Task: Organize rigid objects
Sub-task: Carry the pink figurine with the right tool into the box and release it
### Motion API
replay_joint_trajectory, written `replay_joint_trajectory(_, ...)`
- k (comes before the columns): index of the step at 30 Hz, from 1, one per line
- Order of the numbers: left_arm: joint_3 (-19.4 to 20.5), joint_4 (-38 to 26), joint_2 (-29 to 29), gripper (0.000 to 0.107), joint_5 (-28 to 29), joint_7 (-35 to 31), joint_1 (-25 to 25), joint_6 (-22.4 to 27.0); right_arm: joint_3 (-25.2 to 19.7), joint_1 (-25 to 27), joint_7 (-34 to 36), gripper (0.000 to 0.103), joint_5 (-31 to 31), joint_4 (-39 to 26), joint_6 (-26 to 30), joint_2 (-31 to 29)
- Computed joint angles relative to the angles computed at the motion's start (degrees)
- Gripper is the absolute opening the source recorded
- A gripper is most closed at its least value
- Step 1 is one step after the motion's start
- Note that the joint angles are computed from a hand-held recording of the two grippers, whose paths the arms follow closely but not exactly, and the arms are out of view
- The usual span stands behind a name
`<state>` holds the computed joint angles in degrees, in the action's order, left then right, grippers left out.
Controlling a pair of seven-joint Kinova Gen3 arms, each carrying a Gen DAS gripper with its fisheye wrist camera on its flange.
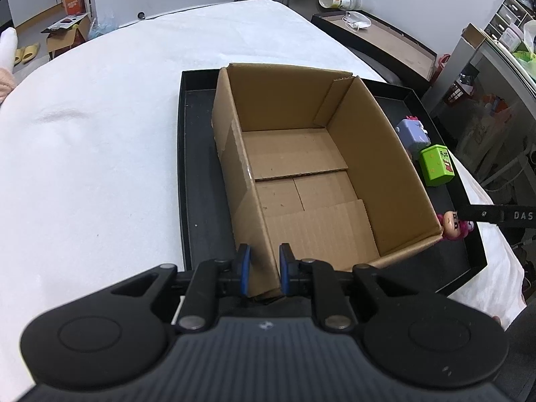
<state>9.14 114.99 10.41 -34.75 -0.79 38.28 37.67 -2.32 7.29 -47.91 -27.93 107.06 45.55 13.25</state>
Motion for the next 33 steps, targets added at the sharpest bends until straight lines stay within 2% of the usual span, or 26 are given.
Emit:
replay_joint_trajectory(16, 0.3, 0.5, -0.8, 0.017, 1.5, -3.6, -1.6, -0.9, -0.7, -4.0, 2.9, 0.027, 0.7, -2.5, 3.3, -3.7)
replay_joint_trajectory(28, 0.3, 0.5, -0.8, 0.017, 1.9, -4.3, -1.6, -0.9, -1.1, -7.3, 3.7, 0.027, 0.1, -4.4, 2.3, -5.7)
replay_joint_trajectory(33, 0.2, 0.5, -0.8, 0.017, 1.9, -4.3, -1.6, -1.0, -1.6, -8.8, 4.1, 0.027, -0.7, -4.4, -0.1, -6.2)
